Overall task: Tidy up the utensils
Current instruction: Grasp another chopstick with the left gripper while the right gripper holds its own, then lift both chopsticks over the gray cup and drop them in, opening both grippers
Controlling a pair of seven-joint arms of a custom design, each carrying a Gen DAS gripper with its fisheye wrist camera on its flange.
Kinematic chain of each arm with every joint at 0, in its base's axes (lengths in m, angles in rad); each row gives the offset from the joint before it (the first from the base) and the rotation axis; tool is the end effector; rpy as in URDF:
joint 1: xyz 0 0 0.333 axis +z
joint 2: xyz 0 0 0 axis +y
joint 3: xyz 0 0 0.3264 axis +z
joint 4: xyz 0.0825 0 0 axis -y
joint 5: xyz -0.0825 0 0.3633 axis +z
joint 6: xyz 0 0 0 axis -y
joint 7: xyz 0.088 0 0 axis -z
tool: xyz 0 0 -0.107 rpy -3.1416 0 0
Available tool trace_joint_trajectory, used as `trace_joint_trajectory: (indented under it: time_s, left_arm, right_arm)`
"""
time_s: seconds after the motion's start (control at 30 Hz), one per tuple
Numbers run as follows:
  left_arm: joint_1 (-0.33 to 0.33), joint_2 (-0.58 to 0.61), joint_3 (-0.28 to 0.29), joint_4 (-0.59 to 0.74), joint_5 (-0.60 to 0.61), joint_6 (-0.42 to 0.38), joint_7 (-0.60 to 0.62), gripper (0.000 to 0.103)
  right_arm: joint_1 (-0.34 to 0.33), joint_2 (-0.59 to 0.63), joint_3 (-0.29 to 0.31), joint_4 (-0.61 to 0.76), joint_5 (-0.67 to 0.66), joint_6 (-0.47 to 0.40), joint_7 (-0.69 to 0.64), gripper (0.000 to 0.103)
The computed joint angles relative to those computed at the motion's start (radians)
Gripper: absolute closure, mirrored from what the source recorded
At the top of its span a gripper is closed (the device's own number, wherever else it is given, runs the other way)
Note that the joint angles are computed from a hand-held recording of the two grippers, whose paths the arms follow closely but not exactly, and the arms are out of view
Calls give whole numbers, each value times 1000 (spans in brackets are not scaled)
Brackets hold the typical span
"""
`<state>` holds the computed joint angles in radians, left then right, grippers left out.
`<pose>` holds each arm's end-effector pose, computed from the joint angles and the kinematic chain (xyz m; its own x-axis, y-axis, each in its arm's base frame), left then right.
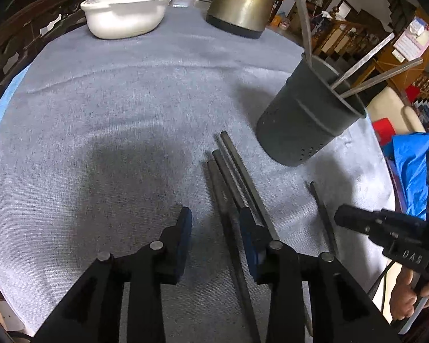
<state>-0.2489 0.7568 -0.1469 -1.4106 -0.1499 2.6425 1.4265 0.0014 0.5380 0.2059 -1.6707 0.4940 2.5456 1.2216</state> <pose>0.7116 -0.2612 0.3264 -0.1303 -0.9501 0.2835 -0.9156 0.0056 -0.4020 0.6868 0.1158 0.3536 0.2044 -0.9059 -0.3709 -0.9288 -0.0598 -0.3658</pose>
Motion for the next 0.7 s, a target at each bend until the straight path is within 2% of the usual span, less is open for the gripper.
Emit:
trace_joint_trajectory:
  time_s: [0.17, 0.23, 0.43, 0.57, 0.7]
  left_arm:
    - [-6, 14, 5, 24, 13, -17, 3, 68]
    - [-13, 27, 10, 49, 23, -33, 0, 68]
    - [-14, 70, 8, 132, 38, -84, 3, 69]
    - [-1, 90, -6, 161, 20, -98, 9, 92]
    - [20, 64, -24, 104, -25, -46, 7, 94]
  right_arm:
    - [54, 47, -44, 67, -110, -77, 99, 88]
    - [65, 43, -46, 54, -133, -40, 110, 88]
    - [61, 56, -36, 68, -169, -40, 131, 91]
    - [49, 50, -24, 51, -175, -15, 110, 95]
    - [6, 35, 24, 18, -105, 14, 49, 96]
